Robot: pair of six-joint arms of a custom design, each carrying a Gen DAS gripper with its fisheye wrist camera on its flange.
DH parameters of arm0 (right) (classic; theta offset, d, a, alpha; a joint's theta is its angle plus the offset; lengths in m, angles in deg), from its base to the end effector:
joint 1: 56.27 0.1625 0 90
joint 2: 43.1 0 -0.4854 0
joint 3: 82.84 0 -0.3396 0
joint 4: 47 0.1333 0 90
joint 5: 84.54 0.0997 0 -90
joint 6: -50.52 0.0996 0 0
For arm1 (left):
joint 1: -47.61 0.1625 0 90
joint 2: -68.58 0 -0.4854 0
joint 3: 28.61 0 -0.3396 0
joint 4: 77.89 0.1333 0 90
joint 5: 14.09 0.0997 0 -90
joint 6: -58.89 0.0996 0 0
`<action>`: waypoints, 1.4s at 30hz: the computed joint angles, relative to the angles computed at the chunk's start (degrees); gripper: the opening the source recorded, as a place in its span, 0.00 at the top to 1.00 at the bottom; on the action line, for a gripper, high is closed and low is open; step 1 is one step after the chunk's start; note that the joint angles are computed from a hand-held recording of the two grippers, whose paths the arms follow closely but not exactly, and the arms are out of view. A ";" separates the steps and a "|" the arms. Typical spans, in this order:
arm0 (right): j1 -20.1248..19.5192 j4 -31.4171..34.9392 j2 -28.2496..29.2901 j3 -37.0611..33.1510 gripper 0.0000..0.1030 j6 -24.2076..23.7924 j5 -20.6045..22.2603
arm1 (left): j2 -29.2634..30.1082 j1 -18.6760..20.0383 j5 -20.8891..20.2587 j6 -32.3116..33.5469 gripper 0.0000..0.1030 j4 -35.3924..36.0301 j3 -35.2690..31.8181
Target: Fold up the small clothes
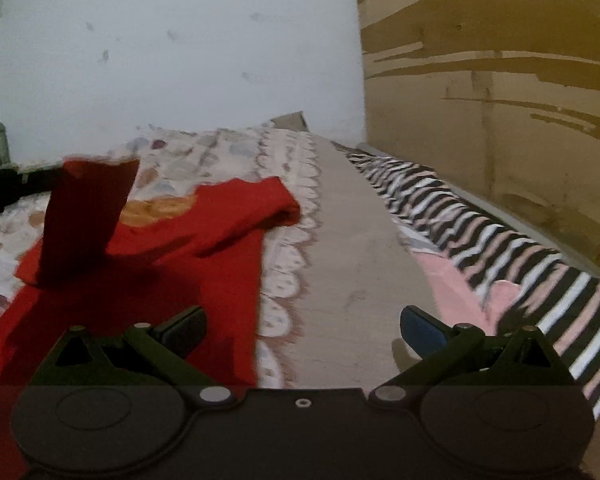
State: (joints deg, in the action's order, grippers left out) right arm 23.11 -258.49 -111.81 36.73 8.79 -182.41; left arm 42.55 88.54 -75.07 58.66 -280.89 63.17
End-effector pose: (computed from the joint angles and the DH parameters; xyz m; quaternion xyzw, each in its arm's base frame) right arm 0.0224 -0.5300 0.4127 0.1801 -0.7949 0.4929 0.3046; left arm -0.4154 -0.6006 0.0800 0.2753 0.8491 -0.4484 0.0468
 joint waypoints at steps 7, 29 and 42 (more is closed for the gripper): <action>-0.70 -0.38 0.87 -0.27 0.00 0.94 -1.64 | -2.23 1.12 -0.34 -5.74 0.73 7.68 2.64; 8.55 14.37 10.51 -12.20 0.00 2.66 -2.61 | -5.83 4.66 41.12 -7.47 0.06 15.37 6.17; 8.07 11.91 14.01 -13.90 0.00 3.42 -4.10 | 7.54 8.91 44.48 36.21 0.10 -18.58 -18.81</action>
